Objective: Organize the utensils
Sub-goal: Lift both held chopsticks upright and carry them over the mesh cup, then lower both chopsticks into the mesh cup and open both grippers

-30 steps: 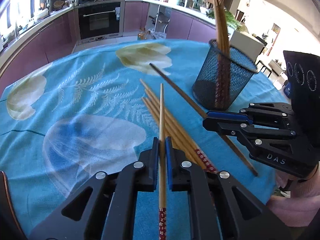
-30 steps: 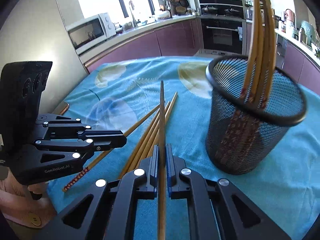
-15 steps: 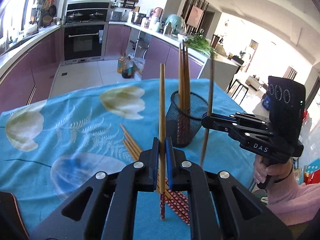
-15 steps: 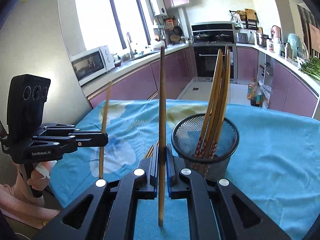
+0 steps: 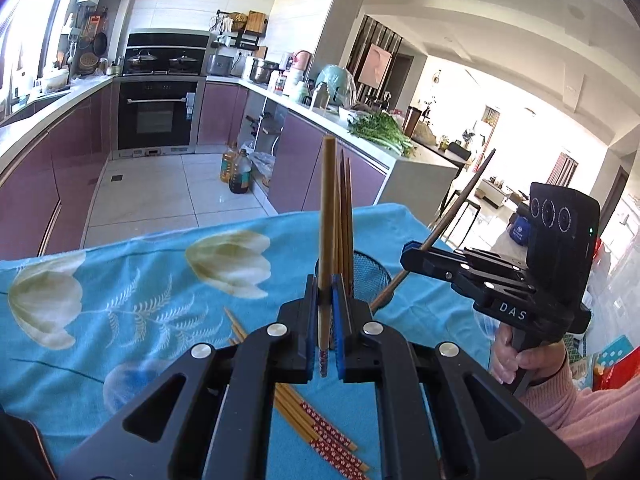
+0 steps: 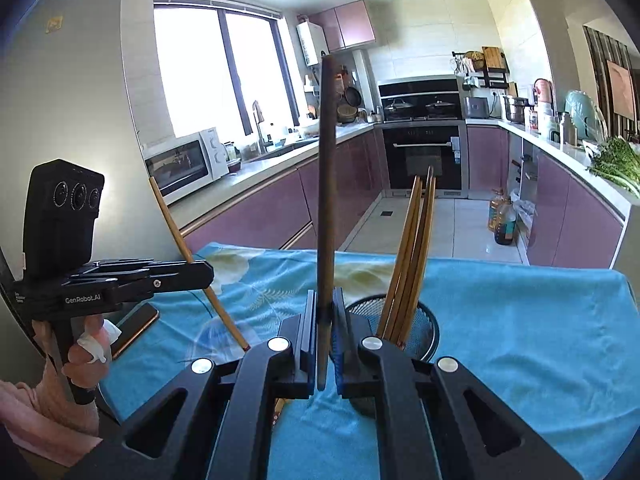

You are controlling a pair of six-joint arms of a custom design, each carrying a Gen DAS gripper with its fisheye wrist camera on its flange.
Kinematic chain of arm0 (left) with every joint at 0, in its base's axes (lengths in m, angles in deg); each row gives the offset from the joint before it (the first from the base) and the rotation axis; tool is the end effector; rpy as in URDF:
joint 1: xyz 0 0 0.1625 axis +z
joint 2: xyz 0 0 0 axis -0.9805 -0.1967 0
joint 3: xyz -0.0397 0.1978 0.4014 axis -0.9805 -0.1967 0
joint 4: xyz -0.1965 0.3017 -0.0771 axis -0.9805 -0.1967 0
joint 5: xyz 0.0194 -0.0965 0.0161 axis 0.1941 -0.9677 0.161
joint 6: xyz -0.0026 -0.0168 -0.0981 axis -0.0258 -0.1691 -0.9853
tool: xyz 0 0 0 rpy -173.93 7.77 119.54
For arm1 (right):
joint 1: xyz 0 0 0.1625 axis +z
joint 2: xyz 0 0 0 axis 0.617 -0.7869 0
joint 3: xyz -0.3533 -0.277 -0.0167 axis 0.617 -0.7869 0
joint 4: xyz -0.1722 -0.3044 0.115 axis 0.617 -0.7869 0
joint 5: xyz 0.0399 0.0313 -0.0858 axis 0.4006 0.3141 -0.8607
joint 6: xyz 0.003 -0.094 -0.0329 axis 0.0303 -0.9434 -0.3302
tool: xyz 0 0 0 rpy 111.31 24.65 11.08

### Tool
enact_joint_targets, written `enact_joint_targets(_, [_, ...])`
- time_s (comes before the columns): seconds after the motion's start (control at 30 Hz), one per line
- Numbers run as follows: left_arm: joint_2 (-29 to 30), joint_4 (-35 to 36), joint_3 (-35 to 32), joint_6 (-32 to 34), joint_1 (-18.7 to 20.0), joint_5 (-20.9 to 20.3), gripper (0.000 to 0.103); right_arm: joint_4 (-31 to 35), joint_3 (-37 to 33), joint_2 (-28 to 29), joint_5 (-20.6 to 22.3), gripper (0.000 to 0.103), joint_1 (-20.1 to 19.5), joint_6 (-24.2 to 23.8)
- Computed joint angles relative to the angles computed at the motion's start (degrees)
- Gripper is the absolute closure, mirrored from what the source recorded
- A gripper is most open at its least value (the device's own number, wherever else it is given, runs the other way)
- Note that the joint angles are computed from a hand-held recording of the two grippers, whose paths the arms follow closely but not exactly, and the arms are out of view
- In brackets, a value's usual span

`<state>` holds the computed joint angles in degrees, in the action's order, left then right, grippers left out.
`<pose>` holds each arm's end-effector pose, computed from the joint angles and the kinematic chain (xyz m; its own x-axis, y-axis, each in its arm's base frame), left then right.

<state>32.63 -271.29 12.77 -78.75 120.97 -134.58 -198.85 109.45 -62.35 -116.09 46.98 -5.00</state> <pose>-0.3759 -0.6127 0.0996 -0.8601 0.2139 -0.4632 0.4950 0.5697 -0.6561 0.1006 -0.6738 0.3628 -0.6140 -0.7276 0.3059 -0.7625 0.4467 -0.4681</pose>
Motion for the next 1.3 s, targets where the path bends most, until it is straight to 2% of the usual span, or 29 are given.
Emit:
enact_joint_targets(0.47, [3.0,-1.1,-10.3,8.7,-1.4,-1.7,0.095,-2.6,-3.1,-0.3,3.3,0.097,0.8,0.3])
enact_joint_targets(0.7, [5.7,2.8,-17.0,10.7,-1.1,-1.3,0.095,-3.7,-5.3,1.2,4.1,0.097,0.7,1.5])
enact_joint_targets(0.9, [8.4,9.2,-21.4,9.4,-0.1,-0.1,0.095,-2.8,-7.4,3.6,0.7,0.097,0.8,2.6])
enact_joint_targets(1.1, [8.5,15.7,-21.5,7.8,1.2,-2.6,0.095,0.6,-9.4,5.5,-3.6,0.097,0.5,3.3])
enact_joint_targets(1.3, [8.9,22.2,-22.7,5.8,2.1,-2.5,0.095,4.2,-10.9,6.7,-6.5,0.097,0.3,4.7])
